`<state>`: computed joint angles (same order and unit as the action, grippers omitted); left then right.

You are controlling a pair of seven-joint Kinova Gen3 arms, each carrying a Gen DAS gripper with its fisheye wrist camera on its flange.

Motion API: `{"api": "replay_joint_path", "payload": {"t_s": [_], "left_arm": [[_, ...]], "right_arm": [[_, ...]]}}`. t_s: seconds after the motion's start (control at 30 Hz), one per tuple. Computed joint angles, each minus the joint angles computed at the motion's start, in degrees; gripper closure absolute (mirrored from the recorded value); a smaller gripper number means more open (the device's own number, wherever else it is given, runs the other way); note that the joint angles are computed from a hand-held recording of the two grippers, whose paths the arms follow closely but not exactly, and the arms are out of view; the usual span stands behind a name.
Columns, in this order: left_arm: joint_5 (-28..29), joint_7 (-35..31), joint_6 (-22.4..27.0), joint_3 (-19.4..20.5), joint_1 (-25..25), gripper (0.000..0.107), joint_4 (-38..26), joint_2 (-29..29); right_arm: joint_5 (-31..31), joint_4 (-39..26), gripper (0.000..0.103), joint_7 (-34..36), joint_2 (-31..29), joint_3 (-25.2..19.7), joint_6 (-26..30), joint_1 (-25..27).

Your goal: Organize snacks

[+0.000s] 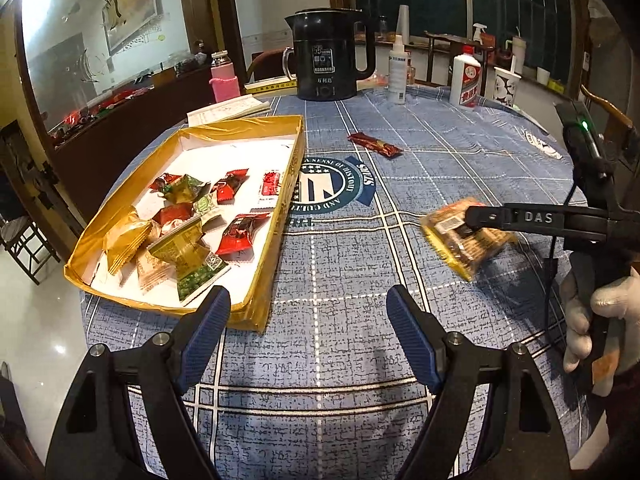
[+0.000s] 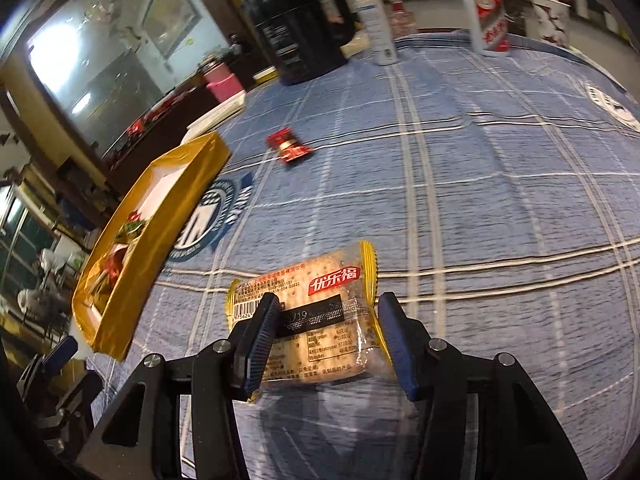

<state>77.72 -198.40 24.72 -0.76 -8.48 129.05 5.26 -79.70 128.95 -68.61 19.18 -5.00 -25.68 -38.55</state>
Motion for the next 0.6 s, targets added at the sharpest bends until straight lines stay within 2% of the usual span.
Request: {"api": "replay_joint_path", "payload": {"t_s": [0.43, 0.6], "left_arm": [[-3.38, 2.46, -1.0, 0.71, 0.44, 0.027, -0.4, 0.28], [-3.92, 3.0, -0.86, 0.87, 0.22, 0.027, -0.6, 0.44]], "right_arm": [[-6.31, -9.6, 0.049, 14.37, 4.85, -1.04, 4.61, -0.66], [-6.38, -10.34, 0.049, 16.16, 4.9, -1.92, 5.96, 0.74]]}}
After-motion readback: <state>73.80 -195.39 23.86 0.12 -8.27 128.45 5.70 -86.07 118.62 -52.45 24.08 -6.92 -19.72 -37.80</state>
